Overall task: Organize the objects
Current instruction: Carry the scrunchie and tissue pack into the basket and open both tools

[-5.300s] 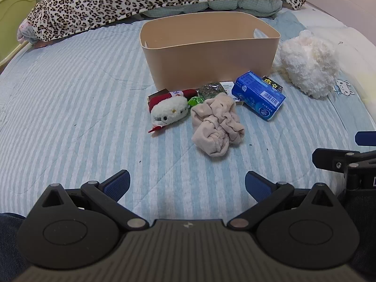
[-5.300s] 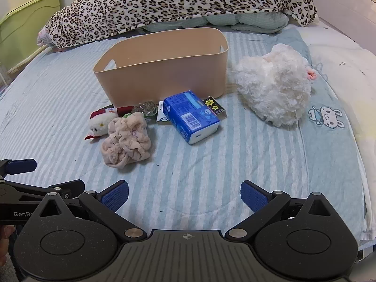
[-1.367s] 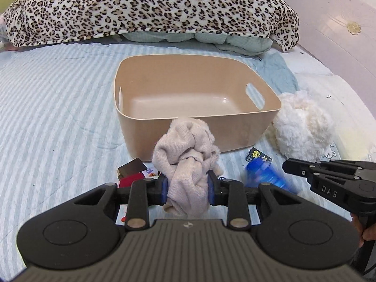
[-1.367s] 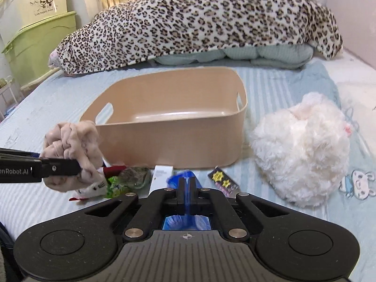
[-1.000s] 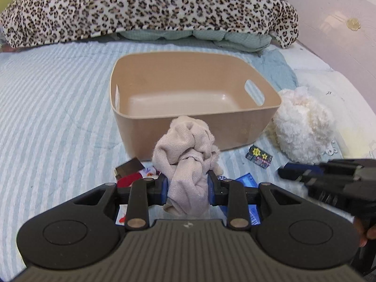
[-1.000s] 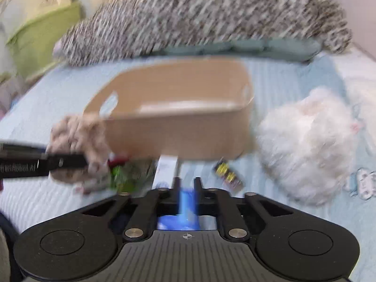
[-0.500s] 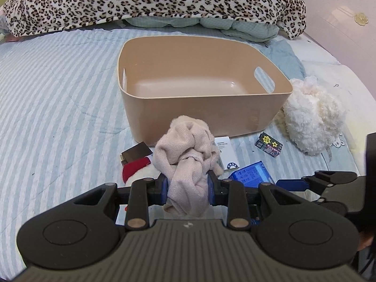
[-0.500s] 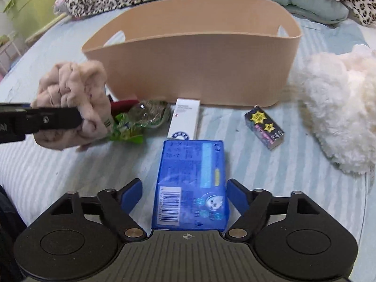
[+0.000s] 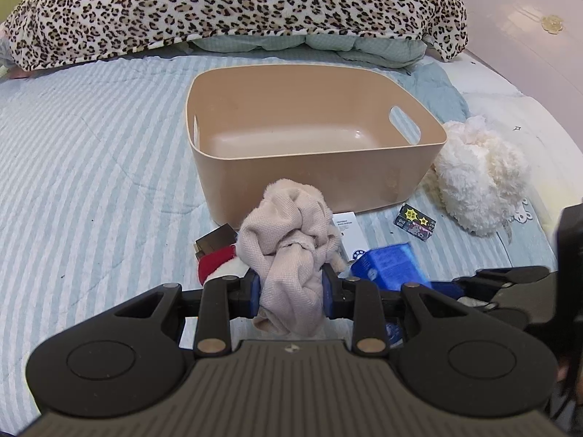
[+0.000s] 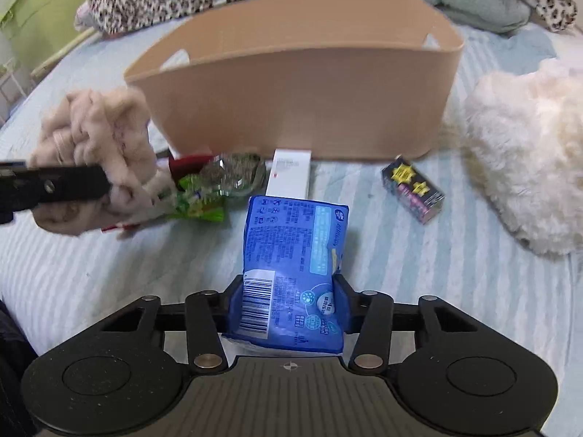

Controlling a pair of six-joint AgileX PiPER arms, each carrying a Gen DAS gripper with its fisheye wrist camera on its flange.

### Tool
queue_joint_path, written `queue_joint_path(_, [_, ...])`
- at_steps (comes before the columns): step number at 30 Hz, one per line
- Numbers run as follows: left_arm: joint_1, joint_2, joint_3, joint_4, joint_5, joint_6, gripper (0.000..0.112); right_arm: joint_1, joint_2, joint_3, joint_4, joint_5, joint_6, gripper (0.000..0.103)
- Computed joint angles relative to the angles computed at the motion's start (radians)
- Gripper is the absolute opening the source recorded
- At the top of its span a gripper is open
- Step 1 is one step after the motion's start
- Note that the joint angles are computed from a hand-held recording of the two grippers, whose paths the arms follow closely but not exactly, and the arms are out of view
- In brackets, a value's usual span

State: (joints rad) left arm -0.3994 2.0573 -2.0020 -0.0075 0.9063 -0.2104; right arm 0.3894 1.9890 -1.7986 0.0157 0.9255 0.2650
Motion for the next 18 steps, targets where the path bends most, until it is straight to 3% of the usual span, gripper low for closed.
queue_joint_path(6, [0.010, -0.006, -0.022, -0.008, -0.002, 0.005, 0.033, -0.024, -0.109, 0.038, -0.019, -0.079, 0.021, 0.045])
queue_joint_path(10, [0.015, -0.002, -0.071, -0.015, -0.008, 0.018, 0.033, -0.040, -0.127, -0.023, -0.056, -0.119, 0.061, 0.045])
queue_joint_path(14, [0.006, 0.030, -0.164, 0.014, -0.004, 0.023, 0.033, -0.069, -0.098, -0.141, -0.062, -0.122, 0.049, 0.045])
queue_joint_path(18, [0.003, 0.134, -0.360, 0.063, 0.049, 0.000, 0.033, -0.088, -0.024, -0.306, -0.066, -0.082, 0.025, 0.045])
